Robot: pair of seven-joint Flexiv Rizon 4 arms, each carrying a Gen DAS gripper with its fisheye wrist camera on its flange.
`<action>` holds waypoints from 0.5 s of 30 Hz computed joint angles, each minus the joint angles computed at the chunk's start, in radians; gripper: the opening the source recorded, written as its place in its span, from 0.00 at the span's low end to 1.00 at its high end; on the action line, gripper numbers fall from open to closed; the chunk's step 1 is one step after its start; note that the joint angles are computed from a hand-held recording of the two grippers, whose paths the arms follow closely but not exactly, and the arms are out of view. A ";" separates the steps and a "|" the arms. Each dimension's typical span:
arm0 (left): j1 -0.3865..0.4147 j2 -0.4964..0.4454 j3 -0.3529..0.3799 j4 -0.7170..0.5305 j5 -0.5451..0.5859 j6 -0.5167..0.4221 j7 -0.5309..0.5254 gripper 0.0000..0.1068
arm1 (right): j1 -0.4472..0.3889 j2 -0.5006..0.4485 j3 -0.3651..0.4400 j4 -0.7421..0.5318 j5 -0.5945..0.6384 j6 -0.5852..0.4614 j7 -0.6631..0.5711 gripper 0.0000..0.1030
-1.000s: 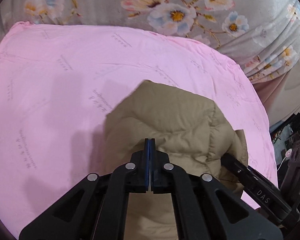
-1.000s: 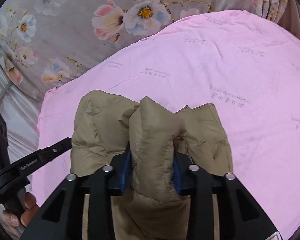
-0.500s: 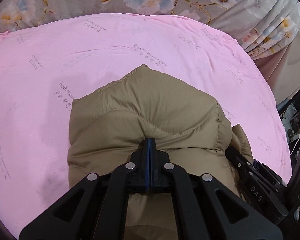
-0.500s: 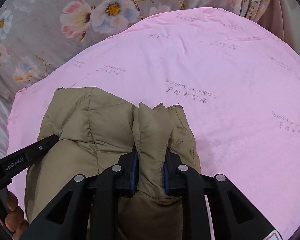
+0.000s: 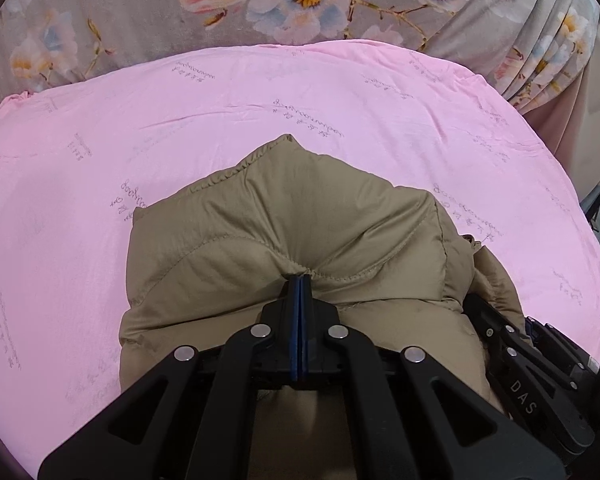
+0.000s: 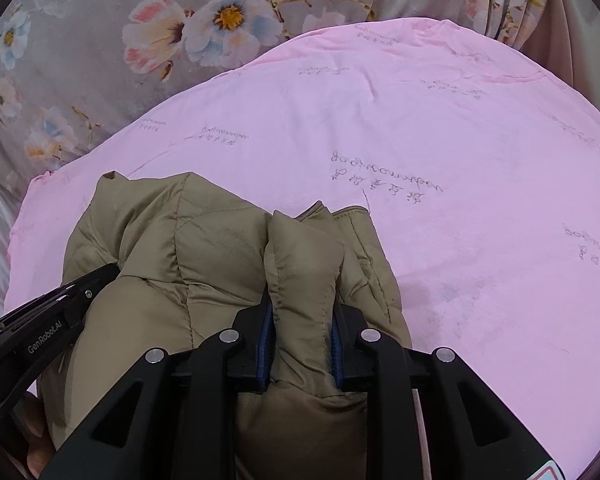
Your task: Fold large clothes
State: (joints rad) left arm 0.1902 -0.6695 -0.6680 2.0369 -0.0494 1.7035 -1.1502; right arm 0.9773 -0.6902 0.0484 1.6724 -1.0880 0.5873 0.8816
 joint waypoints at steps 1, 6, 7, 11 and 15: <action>-0.005 -0.005 0.004 -0.001 0.001 0.011 -0.002 0.00 | 0.000 -0.001 -0.002 0.002 -0.006 0.002 0.003 0.20; -0.036 -0.020 0.037 -0.010 0.026 0.058 -0.020 0.00 | -0.005 0.001 -0.009 0.016 -0.035 0.018 0.029 0.21; -0.047 -0.022 0.048 -0.013 0.031 0.069 -0.027 0.00 | -0.006 0.001 -0.010 0.019 -0.041 0.021 0.034 0.21; -0.090 -0.026 0.097 -0.026 0.052 0.101 -0.053 0.00 | -0.010 0.000 -0.011 0.026 -0.058 0.025 0.048 0.21; -0.129 -0.023 0.142 -0.035 0.070 0.125 -0.080 0.00 | -0.015 0.011 -0.017 0.052 -0.103 0.049 0.097 0.21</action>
State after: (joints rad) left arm 0.0615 -0.6923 -0.5255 2.0014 0.0206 1.8280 -1.2297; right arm 0.9623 -0.6796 0.0313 1.7243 -1.1907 0.6360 0.9782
